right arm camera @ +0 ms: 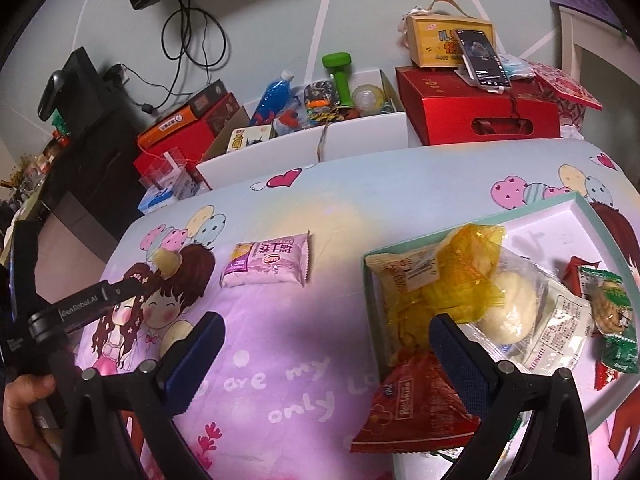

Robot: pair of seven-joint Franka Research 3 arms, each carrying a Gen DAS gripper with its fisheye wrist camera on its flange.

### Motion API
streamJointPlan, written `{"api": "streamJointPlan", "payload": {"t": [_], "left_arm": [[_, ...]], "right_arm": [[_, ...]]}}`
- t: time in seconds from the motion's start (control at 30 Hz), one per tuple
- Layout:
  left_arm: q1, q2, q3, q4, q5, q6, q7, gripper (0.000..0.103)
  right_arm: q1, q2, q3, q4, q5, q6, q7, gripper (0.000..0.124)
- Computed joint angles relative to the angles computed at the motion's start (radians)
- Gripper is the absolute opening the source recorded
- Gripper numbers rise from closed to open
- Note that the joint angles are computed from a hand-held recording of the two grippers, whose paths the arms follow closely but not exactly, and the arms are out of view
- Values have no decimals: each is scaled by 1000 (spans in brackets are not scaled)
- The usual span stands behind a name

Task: Organize snacks
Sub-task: 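Move both open tools back toward the remaining snacks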

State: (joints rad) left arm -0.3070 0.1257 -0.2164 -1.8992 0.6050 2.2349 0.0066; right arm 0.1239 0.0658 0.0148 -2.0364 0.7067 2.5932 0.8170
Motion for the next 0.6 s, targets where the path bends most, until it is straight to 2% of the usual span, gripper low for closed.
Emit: {"api": "streamJointPlan", "payload": {"t": [0.13, 0.27, 0.4, 0.6], "left_arm": [[9, -13, 7, -21, 14, 23, 1, 89], [30, -34, 16, -63, 49, 102, -4, 89], [46, -35, 22, -83, 74, 136, -5, 89], [72, -27, 39, -113, 114, 205, -31, 89]], "right_arm": [[6, 2, 5, 0, -3, 7, -13, 103], [11, 12, 11, 13, 13, 9, -31, 103], [20, 32, 23, 40, 29, 20, -52, 103], [46, 108, 44, 129, -40, 18, -22, 103]]}}
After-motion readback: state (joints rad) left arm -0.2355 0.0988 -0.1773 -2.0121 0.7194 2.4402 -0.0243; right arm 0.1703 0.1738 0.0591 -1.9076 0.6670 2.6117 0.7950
